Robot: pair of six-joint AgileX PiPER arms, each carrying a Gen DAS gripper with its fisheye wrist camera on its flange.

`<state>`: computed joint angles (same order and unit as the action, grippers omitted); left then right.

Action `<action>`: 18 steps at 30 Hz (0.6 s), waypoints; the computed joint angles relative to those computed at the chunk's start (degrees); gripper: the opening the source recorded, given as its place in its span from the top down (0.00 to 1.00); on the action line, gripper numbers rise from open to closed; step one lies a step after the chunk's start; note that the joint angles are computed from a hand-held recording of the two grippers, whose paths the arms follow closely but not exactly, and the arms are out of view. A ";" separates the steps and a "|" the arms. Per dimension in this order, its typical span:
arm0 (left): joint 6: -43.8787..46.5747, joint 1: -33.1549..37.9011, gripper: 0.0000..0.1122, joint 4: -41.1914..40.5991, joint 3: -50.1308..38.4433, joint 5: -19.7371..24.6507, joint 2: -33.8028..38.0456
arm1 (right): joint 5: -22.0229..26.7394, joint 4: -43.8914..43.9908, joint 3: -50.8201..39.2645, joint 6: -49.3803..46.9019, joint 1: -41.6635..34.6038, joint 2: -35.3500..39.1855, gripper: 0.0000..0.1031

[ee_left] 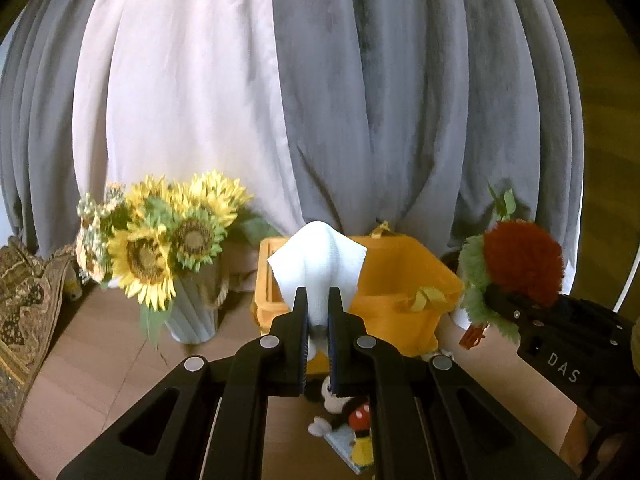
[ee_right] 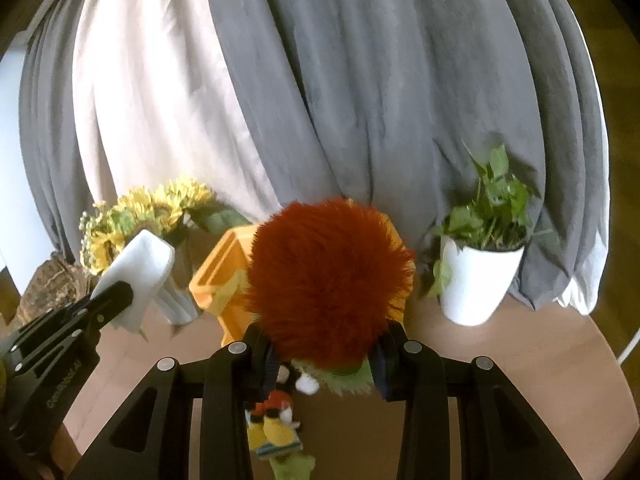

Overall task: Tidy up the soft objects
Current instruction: 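Lift and carry the white cloth and red pompom with both tools to the crate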

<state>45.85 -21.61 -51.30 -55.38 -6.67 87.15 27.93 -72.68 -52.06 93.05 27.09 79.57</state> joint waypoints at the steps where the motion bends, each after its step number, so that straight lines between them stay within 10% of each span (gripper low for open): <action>1: -0.71 0.05 0.91 0.89 -0.55 -0.12 0.31 | -0.50 -0.42 -0.37 0.12 -0.46 0.23 0.63; 18: -19.42 2.69 0.91 23.01 -14.98 1.87 10.85 | -7.53 -0.21 -11.92 -4.94 -8.60 9.05 0.63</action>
<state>26.42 -18.91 -28.29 -70.36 -4.80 97.99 20.40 -72.89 -63.99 88.12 18.49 88.62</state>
